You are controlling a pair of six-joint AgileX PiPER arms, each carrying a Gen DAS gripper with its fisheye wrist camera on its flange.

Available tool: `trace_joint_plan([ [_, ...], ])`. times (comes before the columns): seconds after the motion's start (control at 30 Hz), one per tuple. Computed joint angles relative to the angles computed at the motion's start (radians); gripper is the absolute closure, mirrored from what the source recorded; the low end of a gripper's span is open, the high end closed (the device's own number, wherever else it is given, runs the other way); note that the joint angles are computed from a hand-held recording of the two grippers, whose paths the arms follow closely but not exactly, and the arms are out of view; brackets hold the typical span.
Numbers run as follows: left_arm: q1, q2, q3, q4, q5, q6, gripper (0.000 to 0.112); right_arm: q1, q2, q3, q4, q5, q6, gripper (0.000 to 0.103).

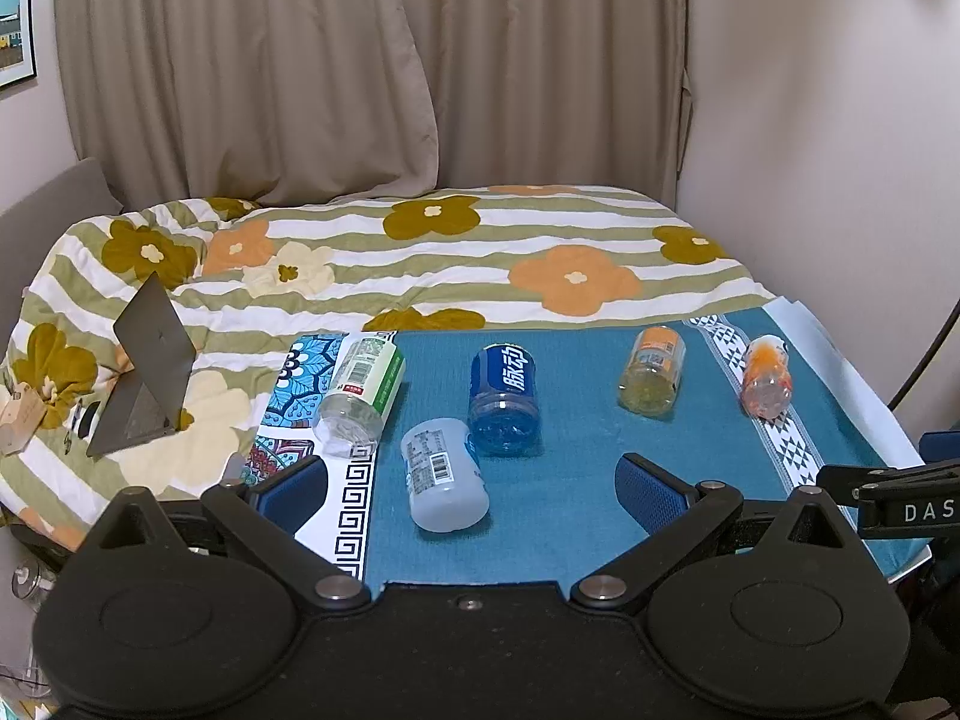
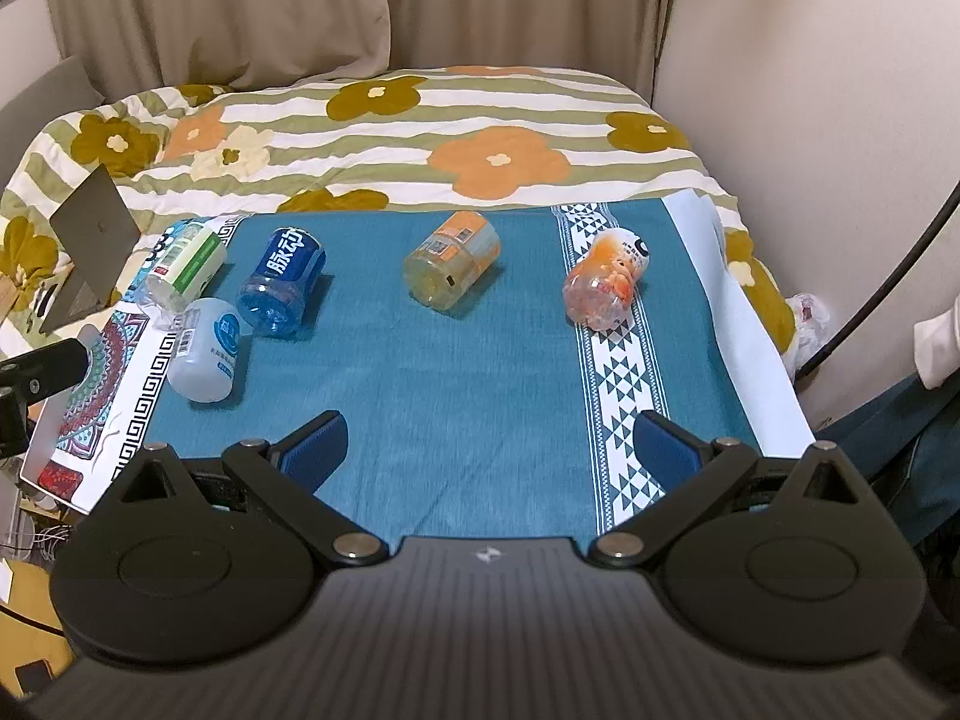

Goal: Flip cup upright

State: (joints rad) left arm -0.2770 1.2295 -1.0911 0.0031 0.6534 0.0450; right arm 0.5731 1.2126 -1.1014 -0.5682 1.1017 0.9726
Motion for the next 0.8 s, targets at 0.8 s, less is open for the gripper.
trace_joint_plan([
  [0.8,-0.184,0.227,-0.193,0.218,0.078,-0.3,0.009,-0.466,0.124,-0.108,0.329,-0.197,-0.497,0.0],
])
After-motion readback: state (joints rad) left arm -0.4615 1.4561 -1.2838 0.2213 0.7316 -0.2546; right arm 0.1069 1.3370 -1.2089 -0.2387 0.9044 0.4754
